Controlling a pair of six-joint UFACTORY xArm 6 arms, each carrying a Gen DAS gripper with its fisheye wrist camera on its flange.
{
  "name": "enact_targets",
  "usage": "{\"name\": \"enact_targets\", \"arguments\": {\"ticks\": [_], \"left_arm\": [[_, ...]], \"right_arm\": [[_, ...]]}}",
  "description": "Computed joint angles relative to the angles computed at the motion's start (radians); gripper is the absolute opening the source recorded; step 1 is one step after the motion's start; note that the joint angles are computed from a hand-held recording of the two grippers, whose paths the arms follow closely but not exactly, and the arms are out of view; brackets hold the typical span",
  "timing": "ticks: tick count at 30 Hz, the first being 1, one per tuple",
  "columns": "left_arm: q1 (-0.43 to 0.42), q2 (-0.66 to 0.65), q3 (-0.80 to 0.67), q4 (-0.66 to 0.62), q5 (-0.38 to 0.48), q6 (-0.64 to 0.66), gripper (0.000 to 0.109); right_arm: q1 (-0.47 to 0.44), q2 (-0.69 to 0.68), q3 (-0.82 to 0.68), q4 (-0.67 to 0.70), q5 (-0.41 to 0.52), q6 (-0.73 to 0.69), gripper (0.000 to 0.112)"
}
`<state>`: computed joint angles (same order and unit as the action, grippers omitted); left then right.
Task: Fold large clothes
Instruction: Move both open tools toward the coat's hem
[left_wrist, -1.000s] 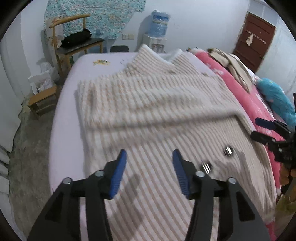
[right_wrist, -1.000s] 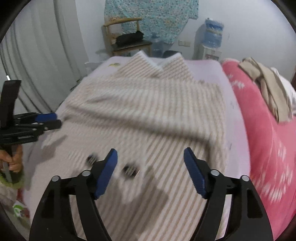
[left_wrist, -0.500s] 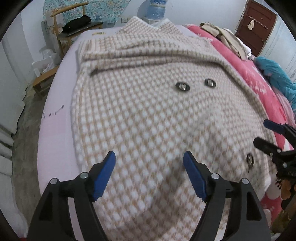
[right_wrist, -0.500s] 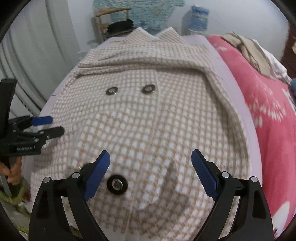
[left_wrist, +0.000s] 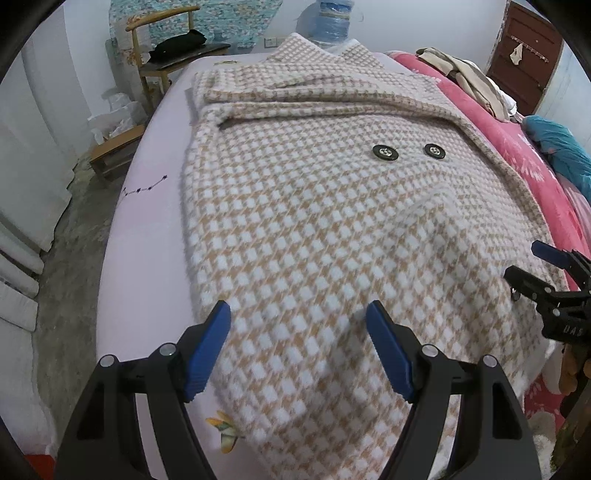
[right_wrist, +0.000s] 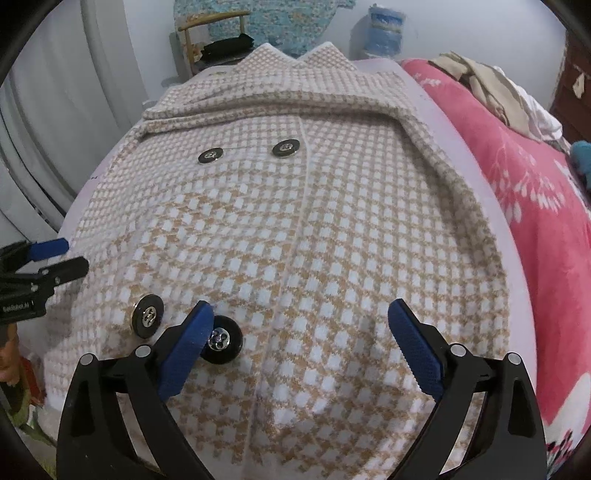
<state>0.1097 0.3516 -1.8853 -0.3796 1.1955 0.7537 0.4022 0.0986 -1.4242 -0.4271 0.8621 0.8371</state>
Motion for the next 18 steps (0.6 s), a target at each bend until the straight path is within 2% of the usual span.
{"name": "enact_targets", "arguments": {"ticks": [10, 18], "left_arm": [[0.025, -0.033, 0.037, 0.000, -0.016, 0.008, 0.074], [0.089, -0.079, 0.092, -0.080, 0.069, 0.056, 0.074]], "right_arm": [[0.012, -0.040, 0.033, -0.034, -0.011, 0.041, 0.092], [0.016, -0.069, 0.078, -0.028, -0.027, 0.068, 0.092]]}}
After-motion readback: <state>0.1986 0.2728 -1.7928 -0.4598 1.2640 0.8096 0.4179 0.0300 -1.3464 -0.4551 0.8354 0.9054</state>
